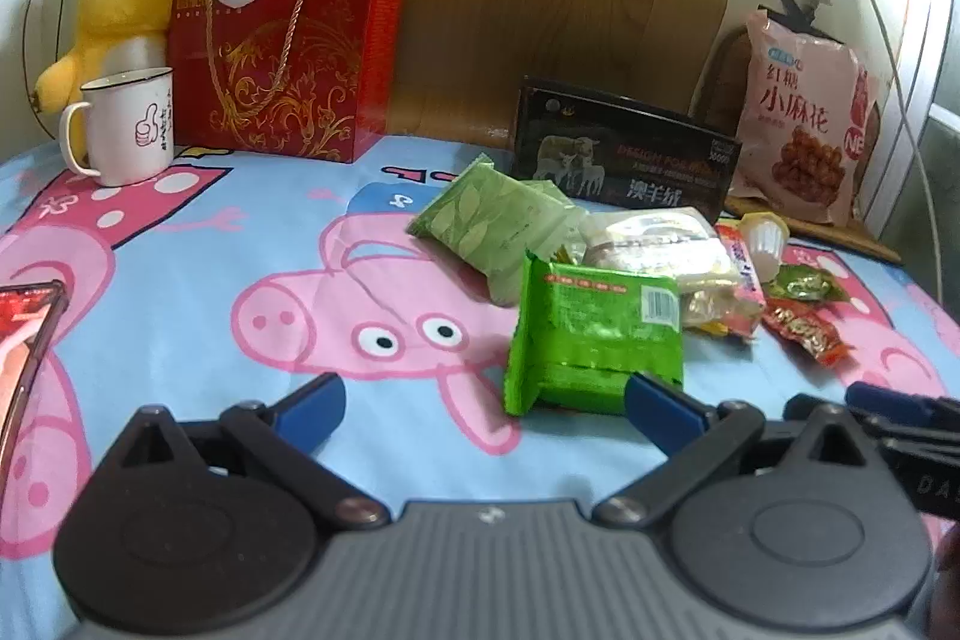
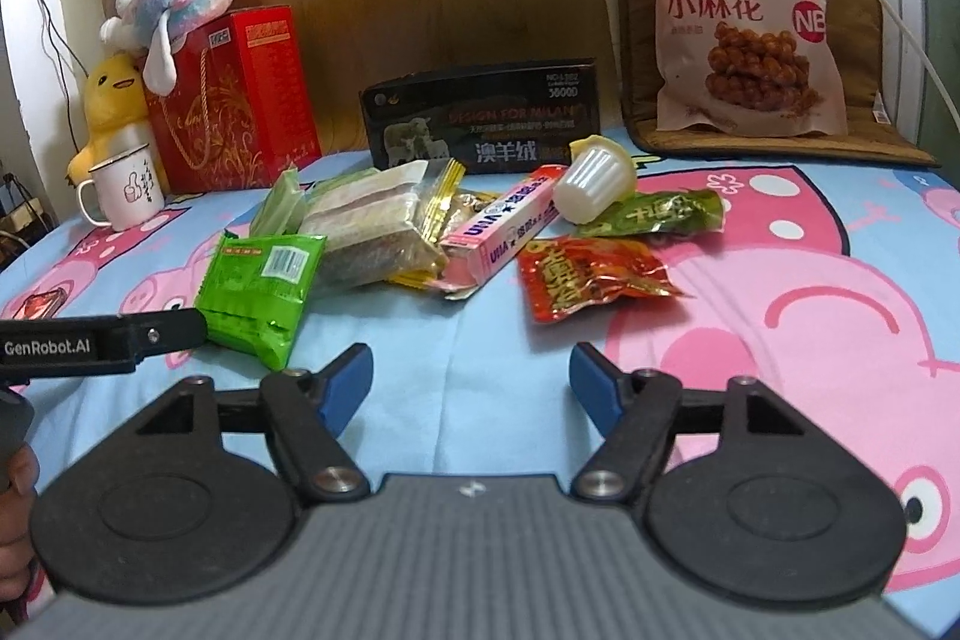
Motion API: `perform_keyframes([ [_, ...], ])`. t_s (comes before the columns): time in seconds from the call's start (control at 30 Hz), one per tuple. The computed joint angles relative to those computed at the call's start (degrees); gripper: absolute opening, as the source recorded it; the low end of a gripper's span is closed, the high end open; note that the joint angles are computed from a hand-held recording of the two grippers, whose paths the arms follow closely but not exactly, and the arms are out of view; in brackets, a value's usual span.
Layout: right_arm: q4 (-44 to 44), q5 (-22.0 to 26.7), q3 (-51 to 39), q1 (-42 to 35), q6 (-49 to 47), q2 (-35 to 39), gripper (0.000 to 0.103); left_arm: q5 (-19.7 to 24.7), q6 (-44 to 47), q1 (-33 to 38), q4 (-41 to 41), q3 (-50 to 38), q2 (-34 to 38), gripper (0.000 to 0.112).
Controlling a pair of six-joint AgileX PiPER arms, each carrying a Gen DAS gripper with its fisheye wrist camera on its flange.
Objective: Organize snacks
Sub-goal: 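Move the left gripper toward the green biscuit pack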
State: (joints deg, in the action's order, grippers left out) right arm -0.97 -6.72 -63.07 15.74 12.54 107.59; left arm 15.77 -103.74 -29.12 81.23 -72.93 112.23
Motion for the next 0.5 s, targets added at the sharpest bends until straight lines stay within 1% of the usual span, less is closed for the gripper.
perform_keyframes([
  [0.2, -6.07, 1.40, -1.51, 0.37, 5.26, 0.77, 0.074, -4.37, 0.21, 2.01, -2.04, 0.44, -0.22, 0.103],
  [0.37, -6.28, 2.18, -2.28, 0.66, 4.92, 1.24, 0.074, -6.58, -9.23, 2.84, 7.21, 1.71, -0.76, 0.102],
  [0.43, -5.16, 2.37, -2.53, 0.81, 3.66, 1.41, 0.075, -6.82, -11.54, 2.97, 9.64, 1.90, -0.84, 0.100],
  [0.5, -6.05, 2.70, -2.90, 0.97, 4.40, 1.57, 0.075, -7.33, -13.71, 3.21, 11.66, 2.09, -0.94, 0.099],
])
